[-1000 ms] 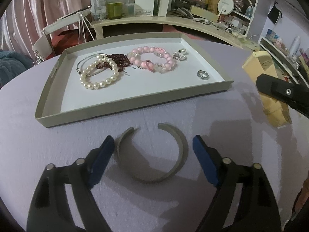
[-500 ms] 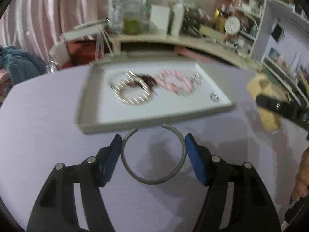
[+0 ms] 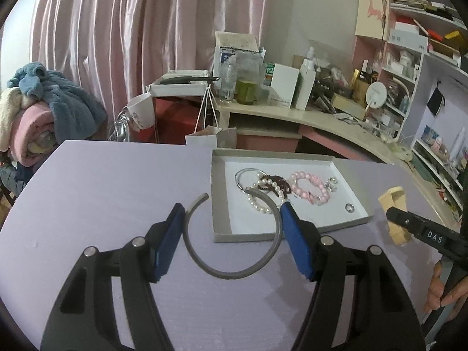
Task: Organize jewelry
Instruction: 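Grasp the grey cuff bangle with the left gripper while the right holds the yellow watch, then lower the grey bangle and yellow watch into the tray, opening both grippers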
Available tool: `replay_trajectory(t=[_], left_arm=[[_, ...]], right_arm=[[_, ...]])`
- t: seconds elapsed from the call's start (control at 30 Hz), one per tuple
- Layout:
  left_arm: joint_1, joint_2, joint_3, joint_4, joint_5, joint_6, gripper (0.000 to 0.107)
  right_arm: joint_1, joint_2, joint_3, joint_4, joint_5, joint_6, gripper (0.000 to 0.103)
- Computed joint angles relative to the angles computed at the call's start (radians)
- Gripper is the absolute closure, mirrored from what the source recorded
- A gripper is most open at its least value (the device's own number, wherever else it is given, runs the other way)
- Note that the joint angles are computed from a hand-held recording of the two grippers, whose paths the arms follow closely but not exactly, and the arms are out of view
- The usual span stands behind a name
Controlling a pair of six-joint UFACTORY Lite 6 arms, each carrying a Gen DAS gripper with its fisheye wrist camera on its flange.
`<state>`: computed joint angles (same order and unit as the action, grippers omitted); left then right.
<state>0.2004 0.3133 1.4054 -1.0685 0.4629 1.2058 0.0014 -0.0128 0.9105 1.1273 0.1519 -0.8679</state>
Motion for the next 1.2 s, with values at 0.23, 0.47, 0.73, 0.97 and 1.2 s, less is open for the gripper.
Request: replay_trajectory(t=[0.23, 0.47, 0.73, 0.97, 1.2], left_arm=[[-0.003, 0.001, -0.001, -0.01, 0.01, 0.012, 0.041], [-0.004, 0.001, -0.007, -0.007, 0.017, 0.011, 0.041], [-0.012, -0.007, -0.025, -0.014, 0.013, 0.019, 0.041], [-0.02, -0.017, -0.04, -0.02, 0.007, 0.022, 0.041], [-0.028, -0.02, -0.046, -0.026, 0.001, 0.025, 0.041]], right_arm=[[-0.004, 0.001, 0.004, -0.03, -0.002, 0.034, 0.069], [-0.005, 0.002, 0.004, -0.033, 0.0, 0.034, 0.069], [-0.005, 0.003, 0.005, -0.03, -0.001, 0.031, 0.069], [-0.004, 0.004, 0.006, -0.031, -0.002, 0.033, 0.069], [-0.005, 0.055, 0.079, -0.127, -0.012, 0.091, 0.069]])
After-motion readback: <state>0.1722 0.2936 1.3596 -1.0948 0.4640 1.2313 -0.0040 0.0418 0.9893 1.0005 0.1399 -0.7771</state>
